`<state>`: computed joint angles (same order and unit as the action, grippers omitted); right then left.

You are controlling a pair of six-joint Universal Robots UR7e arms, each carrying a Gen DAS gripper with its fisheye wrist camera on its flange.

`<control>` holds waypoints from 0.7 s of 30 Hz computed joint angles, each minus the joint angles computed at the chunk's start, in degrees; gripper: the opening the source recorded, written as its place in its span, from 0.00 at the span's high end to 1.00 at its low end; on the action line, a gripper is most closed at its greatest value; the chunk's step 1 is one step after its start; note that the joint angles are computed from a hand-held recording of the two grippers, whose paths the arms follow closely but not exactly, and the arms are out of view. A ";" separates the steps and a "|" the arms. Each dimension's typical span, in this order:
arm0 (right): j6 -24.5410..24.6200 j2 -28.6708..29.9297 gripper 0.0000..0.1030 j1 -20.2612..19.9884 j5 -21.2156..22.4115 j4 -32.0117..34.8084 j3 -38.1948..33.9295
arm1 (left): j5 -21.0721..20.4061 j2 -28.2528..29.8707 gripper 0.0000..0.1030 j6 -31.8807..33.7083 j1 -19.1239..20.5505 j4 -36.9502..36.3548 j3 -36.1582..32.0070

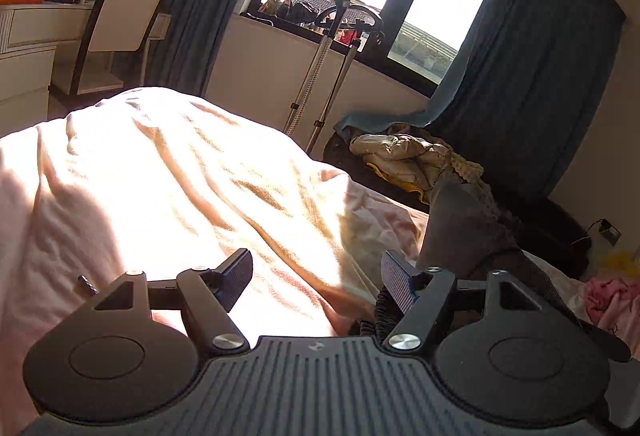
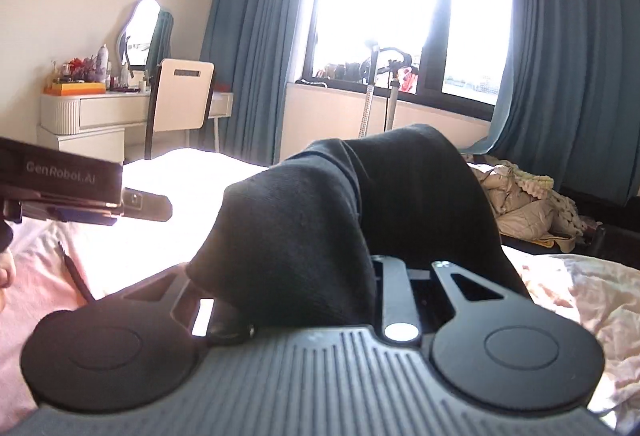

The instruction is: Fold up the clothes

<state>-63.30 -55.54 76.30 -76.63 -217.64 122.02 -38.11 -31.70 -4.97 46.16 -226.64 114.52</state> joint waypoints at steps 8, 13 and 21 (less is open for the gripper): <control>-0.41 -2.82 0.43 -1.07 2.20 4.26 6.65 | -5.08 -1.45 0.26 -4.19 1.48 5.07 1.48; -4.72 -21.99 0.35 -6.37 8.83 20.05 16.52 | -2.68 0.79 0.26 1.41 -2.10 1.41 1.47; 9.08 -26.07 0.31 -20.15 15.30 2.99 21.82 | 10.89 9.80 0.26 10.88 -8.57 -12.54 -4.11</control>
